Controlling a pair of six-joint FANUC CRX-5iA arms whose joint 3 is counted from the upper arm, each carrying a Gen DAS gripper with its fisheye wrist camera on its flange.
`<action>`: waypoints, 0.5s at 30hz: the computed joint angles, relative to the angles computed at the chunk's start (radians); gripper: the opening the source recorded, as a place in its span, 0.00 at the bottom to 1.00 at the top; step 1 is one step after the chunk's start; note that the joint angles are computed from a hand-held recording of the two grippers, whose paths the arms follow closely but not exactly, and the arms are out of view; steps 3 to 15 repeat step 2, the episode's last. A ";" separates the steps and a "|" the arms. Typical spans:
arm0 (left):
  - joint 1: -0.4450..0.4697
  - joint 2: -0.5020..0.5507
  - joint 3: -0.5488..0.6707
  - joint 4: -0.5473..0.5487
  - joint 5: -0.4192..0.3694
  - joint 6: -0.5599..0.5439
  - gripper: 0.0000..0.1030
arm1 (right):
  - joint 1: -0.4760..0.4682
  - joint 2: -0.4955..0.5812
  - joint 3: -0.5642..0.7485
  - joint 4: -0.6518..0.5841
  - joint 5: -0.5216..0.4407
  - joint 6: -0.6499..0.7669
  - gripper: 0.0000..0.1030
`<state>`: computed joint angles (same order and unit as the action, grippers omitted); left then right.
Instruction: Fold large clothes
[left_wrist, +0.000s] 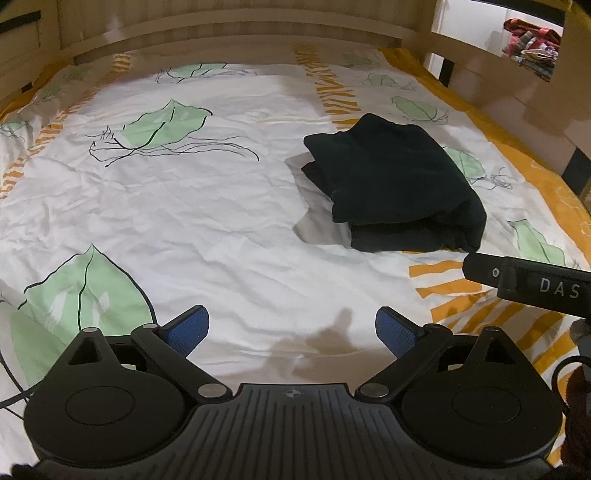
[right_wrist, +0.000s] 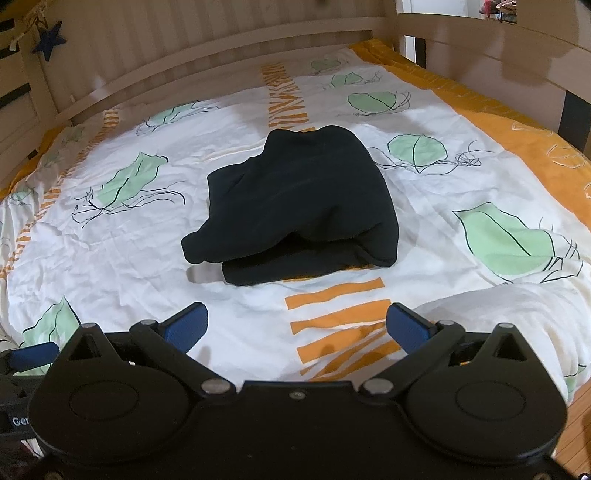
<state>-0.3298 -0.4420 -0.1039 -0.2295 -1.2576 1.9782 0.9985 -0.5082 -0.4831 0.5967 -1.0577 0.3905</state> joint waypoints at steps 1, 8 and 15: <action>-0.001 0.000 0.000 0.000 0.000 0.002 0.95 | 0.000 0.000 0.000 -0.001 0.000 0.001 1.00; -0.001 0.001 0.001 -0.001 -0.001 0.004 0.95 | -0.001 0.000 0.001 -0.002 0.000 0.002 1.00; -0.001 0.001 0.001 -0.001 -0.001 0.004 0.95 | -0.001 0.000 0.001 -0.002 0.000 0.002 1.00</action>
